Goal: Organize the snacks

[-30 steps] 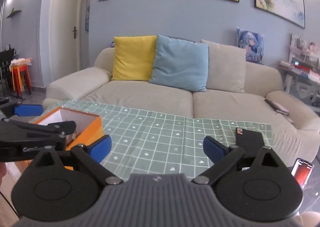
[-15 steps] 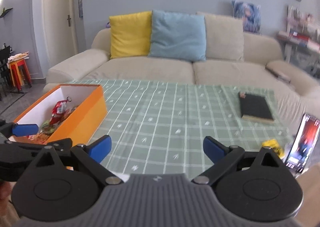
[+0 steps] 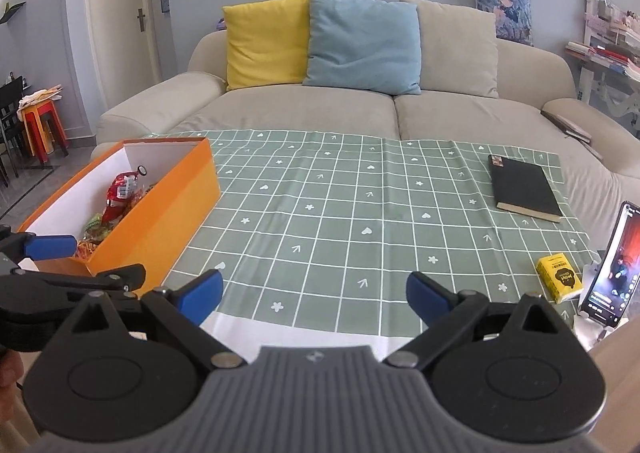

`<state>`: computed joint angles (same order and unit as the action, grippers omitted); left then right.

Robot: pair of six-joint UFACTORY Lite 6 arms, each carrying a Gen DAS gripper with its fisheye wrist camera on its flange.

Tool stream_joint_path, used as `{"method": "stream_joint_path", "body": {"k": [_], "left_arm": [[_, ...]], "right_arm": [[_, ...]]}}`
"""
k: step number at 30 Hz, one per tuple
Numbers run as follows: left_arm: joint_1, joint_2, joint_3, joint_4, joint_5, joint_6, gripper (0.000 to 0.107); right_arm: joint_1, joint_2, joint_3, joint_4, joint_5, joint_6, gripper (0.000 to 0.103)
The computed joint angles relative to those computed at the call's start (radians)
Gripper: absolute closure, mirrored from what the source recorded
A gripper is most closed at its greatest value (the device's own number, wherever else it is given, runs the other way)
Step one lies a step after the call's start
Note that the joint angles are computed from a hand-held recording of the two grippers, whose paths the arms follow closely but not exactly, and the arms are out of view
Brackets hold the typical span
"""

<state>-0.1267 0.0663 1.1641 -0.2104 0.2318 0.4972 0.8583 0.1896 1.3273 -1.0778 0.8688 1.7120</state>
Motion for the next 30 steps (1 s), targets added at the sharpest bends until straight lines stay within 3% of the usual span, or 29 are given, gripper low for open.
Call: {"method": "stream_joint_path", "body": {"k": [30], "left_arm": [[-0.009,-0.006,0.006,-0.001,0.0,-0.004,0.016]], "right_arm": [[-0.002,-0.009,-0.013,-0.014,0.004,-0.002,0.008]]}}
